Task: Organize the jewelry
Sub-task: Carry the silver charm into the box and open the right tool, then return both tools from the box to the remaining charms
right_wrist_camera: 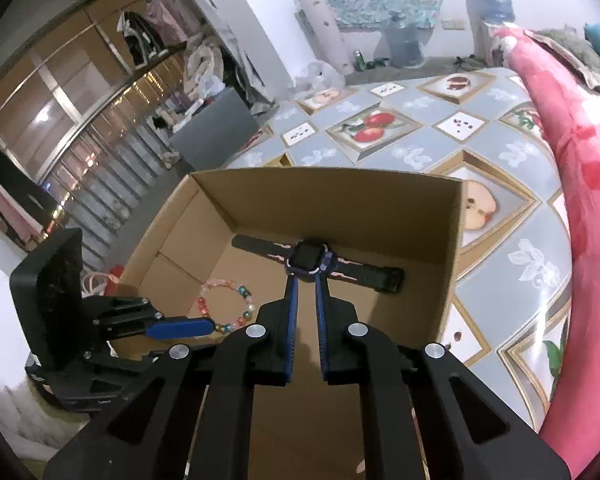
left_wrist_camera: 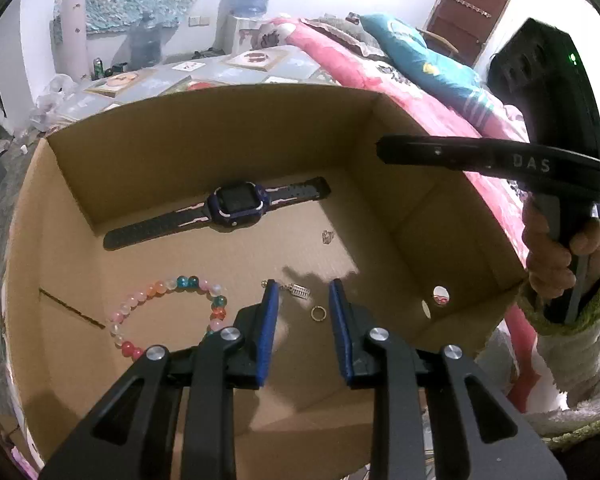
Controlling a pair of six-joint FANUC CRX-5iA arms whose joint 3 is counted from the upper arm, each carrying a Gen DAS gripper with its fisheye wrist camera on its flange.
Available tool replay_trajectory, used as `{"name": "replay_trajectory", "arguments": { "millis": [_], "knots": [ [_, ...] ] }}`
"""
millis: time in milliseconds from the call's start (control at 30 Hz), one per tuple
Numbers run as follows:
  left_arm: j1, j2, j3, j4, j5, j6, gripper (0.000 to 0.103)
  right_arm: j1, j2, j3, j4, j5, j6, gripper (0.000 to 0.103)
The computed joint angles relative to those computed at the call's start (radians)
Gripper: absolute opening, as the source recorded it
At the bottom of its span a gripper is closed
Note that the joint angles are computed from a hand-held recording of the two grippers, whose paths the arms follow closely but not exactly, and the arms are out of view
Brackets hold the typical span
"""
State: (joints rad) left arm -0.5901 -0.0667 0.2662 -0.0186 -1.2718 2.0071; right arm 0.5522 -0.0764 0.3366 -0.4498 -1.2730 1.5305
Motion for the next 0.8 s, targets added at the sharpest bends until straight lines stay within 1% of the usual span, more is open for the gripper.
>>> {"name": "replay_trajectory", "arguments": {
  "millis": [167,300,400,533,633,700,800],
  "knots": [
    [-0.016,-0.031,-0.003,-0.043,0.013,0.042,0.025,-0.042,-0.054,-0.036,-0.044,0.035,0.005,0.011],
    [-0.041,-0.075,-0.015,-0.093,0.040,0.092,0.025,-0.098,-0.137,-0.096,-0.115,0.079,0.027,0.016],
    [-0.086,-0.105,-0.015,-0.154,0.049,0.141,0.025,-0.133,-0.209,-0.151,-0.153,0.108,0.045,0.020],
    [-0.163,-0.151,-0.028,-0.229,0.076,0.194,0.025,-0.163,-0.307,-0.225,-0.162,0.139,0.063,0.022],
    [-0.231,-0.167,-0.021,-0.287,0.083,0.215,0.030,-0.177,-0.381,-0.280,-0.150,0.153,0.068,0.023],
    [-0.282,-0.175,-0.021,-0.324,0.086,0.229,0.032,-0.183,-0.422,-0.312,-0.137,0.145,0.058,0.024],
    [-0.332,-0.182,-0.032,-0.338,0.096,0.238,0.033,-0.191,-0.463,-0.350,-0.134,0.113,0.047,0.025]
  ]
}}
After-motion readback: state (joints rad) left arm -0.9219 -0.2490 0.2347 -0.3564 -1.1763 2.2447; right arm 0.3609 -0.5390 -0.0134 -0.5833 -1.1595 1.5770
